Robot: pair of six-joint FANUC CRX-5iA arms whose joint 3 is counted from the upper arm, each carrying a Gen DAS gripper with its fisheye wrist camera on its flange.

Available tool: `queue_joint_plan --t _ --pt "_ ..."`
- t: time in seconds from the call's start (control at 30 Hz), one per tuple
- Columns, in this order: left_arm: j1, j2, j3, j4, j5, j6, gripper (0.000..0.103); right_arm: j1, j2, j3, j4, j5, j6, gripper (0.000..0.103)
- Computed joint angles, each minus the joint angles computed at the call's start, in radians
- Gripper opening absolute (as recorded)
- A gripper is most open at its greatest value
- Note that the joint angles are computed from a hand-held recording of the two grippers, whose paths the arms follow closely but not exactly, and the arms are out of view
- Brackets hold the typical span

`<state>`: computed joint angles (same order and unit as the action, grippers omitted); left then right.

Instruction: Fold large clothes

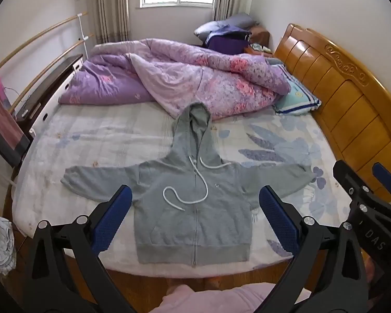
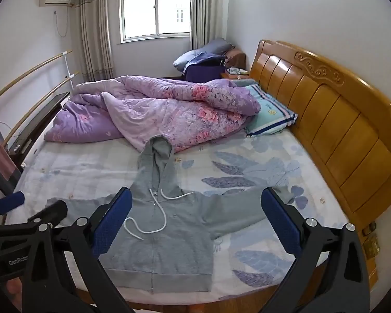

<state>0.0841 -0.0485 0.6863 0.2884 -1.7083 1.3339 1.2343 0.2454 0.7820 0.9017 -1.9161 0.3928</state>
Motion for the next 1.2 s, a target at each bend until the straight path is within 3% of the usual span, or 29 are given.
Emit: queue_joint_plan --t 0.2,0.67,1.2 --pt "0.01 -0.008 -0.008 0.006 -0.005 -0.015 0.097 0.001 0.077 0.112 0.011 -0.05 0.038 0.095" --pt "0.007 -0.017 -0.005 -0.021 0.003 -0.041 0.097 0.004 0.062 0.081 -0.016 -0.043 -0.002 0.095" --pt "0.002 -0.01 0.002 -0.067 -0.023 -0.018 0.098 0.006 0.119 0.157 -0.005 -0.042 0.058 0.095"
